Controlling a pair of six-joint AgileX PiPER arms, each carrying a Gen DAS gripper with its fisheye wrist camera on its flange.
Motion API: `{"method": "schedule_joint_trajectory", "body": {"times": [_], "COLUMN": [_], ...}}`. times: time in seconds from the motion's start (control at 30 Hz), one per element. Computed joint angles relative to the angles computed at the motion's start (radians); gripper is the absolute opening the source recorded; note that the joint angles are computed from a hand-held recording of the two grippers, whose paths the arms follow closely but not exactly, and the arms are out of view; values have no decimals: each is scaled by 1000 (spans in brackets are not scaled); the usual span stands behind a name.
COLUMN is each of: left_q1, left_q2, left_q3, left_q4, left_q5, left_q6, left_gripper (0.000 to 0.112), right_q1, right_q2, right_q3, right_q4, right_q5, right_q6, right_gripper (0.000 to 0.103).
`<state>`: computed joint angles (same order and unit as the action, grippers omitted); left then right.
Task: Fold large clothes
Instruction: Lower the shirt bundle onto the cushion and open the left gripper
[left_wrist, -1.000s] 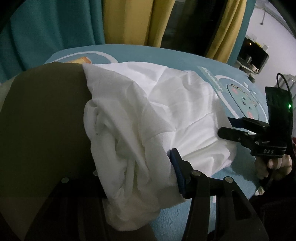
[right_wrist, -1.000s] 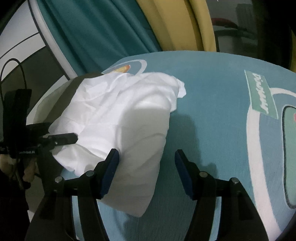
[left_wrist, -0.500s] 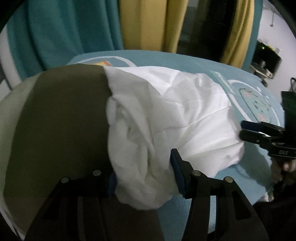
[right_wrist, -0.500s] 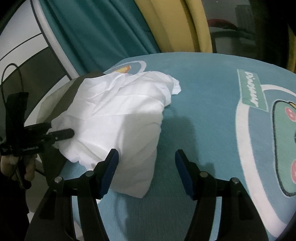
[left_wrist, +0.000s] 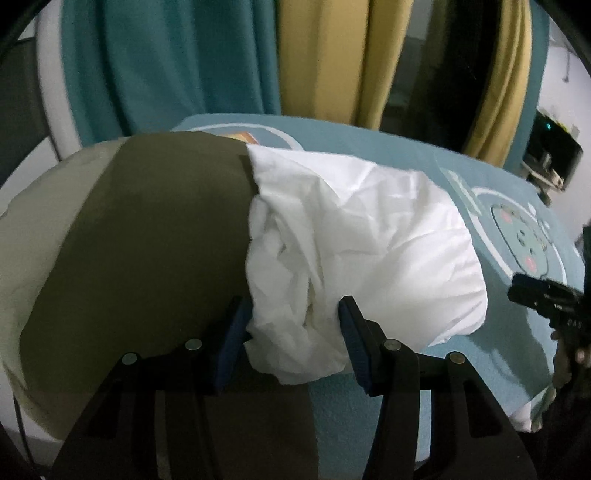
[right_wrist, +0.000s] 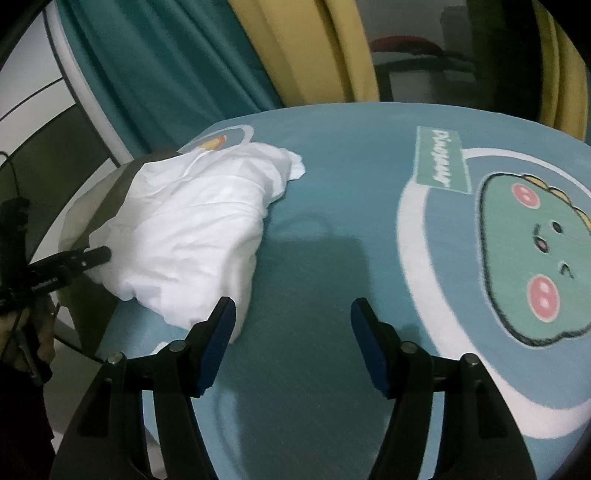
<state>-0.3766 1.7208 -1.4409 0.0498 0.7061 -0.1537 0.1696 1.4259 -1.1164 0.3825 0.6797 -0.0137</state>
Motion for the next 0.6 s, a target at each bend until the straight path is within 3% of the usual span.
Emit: {"method": "schedule_joint_trajectory", "body": {"times": [0.43,0.6], "left_q1": [-92,-134], "left_q2": [-159,-185], "left_q3": [168,212], "left_q4": [147,60], "left_q5": [-107,-187], "left_q6": [-240,-196], "left_gripper": [54,54], "right_q1": [-79,-116], "right_q2": [-156,-220], "right_q3": [111,152], "right_q4": [-3,-18], "right_q5": [46,71], "right_q6": [-14,-11], "right_gripper": [70,70]}}
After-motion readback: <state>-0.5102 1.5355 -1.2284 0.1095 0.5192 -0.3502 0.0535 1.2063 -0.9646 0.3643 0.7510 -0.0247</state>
